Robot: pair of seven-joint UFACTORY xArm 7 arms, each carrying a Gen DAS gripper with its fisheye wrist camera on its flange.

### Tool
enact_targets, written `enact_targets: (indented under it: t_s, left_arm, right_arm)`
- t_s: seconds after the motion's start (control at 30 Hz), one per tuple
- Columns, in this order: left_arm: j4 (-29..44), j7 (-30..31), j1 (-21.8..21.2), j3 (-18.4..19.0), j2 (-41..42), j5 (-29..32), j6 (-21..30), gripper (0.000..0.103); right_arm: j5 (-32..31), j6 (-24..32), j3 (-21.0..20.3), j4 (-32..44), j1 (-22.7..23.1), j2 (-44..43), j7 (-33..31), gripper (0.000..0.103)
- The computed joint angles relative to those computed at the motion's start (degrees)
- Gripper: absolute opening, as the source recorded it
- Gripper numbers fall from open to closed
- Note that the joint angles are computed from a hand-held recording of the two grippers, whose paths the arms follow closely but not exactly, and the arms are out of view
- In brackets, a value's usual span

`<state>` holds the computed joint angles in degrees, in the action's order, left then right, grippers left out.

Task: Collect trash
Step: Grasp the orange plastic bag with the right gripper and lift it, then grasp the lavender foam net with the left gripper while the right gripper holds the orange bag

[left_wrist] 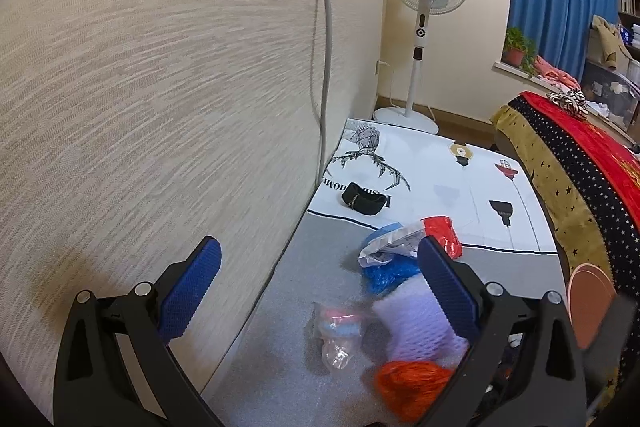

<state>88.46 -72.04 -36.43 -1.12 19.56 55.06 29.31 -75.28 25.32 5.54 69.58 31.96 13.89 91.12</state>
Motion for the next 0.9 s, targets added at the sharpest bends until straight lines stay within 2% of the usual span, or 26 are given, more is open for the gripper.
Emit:
enact_targets:
  t_s: [0.2, 0.3, 0.4, 0.47, 0.5, 0.6, 0.63, 0.7, 0.77, 0.83, 0.9]
  left_arm:
    - [0.04, -1.57, -0.79, 0.46, 1.37, 2.86, -5.11, 0.096]
    - [0.69, 0.31, -1.01, -0.07, 3.01, 0.54, -7.16, 0.096]
    - [1.75, 0.55, -2.95, 1.12, 5.15, -0.20, -8.77, 0.096]
    - [2.33, -2.08, -5.32, 3.19, 6.18, 1.69, -9.10, 0.095]
    - [3.08, -5.27, -7.16, 4.81, 7.26, 4.24, -9.41, 0.095]
    - [5.39, -8.65, -9.34, 6.17, 9.98, 8.09, -10.18, 0.095]
    - [6.75, -7.08, -9.35, 5.66, 11.28, 7.80, -10.18, 0.095]
    - [9.41, -4.11, -10.00, 5.44, 13.65, 7.22, -10.30, 0.087]
    - [11.89, -2.00, -11.02, 5.94, 15.77, 6.13, -10.24, 0.084]
    - [14.62, -3.92, -14.15, 8.83, 17.81, 7.58, -7.71, 0.082]
    - [17.28, -5.62, -15.80, 10.12, 19.84, 8.26, -5.04, 0.082]
  right_arm:
    - [-1.49, 3.97, 0.96, -4.64, -2.23, -7.98, 2.85, 0.004]
    - [-1.23, 5.85, 2.42, -7.85, -4.54, -11.96, 2.94, 0.004]
    - [-0.13, 6.93, 3.82, -11.31, -7.05, -16.00, 2.40, 0.004]
    - [0.42, 6.53, 4.63, -13.62, -8.87, -18.50, 2.36, 0.004]
    - [0.93, 6.18, 4.99, -15.04, -9.76, -19.95, 2.19, 0.004]
    - [2.84, 5.40, 6.20, -18.23, -12.09, -22.83, 1.04, 0.004]
    - [3.37, 5.15, 6.63, -19.25, -12.80, -23.76, 0.66, 0.004]
    - [3.96, 4.43, 7.42, -20.79, -14.19, -25.25, 0.13, 0.004]
    - [4.60, 3.64, 8.07, -22.33, -15.45, -26.79, -0.29, 0.004]
    - [5.24, 2.96, 8.68, -23.30, -16.61, -27.76, -0.64, 0.004]
    - [5.73, 2.32, 9.26, -24.29, -17.73, -28.70, -0.80, 0.004]
